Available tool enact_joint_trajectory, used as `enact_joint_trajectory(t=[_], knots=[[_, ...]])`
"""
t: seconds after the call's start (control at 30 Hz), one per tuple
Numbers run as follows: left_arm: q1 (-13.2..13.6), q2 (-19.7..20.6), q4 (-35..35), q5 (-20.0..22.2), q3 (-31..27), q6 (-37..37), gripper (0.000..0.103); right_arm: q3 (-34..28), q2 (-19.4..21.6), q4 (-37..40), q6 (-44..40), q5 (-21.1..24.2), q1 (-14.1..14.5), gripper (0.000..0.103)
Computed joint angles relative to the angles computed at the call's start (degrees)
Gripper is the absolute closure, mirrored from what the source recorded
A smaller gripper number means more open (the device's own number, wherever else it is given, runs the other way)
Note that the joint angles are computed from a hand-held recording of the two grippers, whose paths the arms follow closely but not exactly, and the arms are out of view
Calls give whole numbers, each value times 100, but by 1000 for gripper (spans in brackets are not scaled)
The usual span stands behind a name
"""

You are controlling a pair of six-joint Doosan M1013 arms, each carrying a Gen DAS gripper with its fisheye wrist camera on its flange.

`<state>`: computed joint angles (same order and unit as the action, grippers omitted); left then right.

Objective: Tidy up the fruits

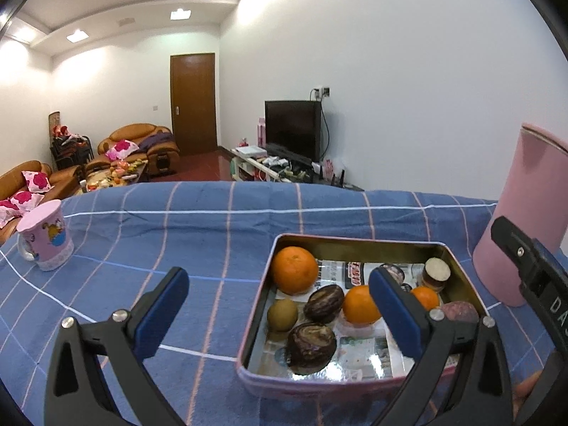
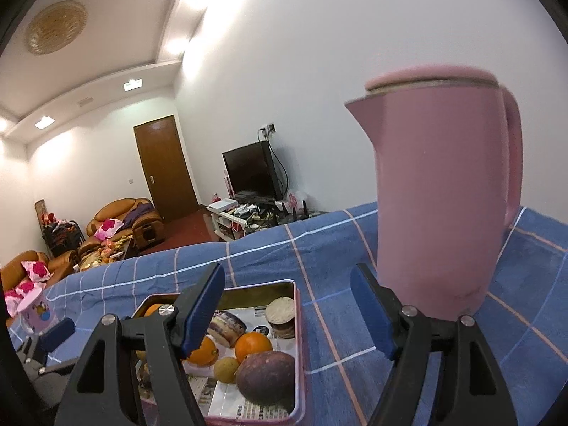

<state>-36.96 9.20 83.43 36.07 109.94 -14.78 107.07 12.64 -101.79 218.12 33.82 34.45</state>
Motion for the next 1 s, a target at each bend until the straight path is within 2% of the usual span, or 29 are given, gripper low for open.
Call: enact_joint_trajectory(t=[0.2,0.37,0.6,1.0], knots=[[-141,-110,440,337,183,-303,0,146,-91,-233,33,307,192,28],[-191,-167,641,516,275,-535,0,169,-106,-301,21,427,242,28],[-191,-171,653,538,297,-564,0,167,-109,-333,-91,580,315,28],[-191,-171,662,550,308,-536,0,160,-104,-335,-112,567,310,28]])
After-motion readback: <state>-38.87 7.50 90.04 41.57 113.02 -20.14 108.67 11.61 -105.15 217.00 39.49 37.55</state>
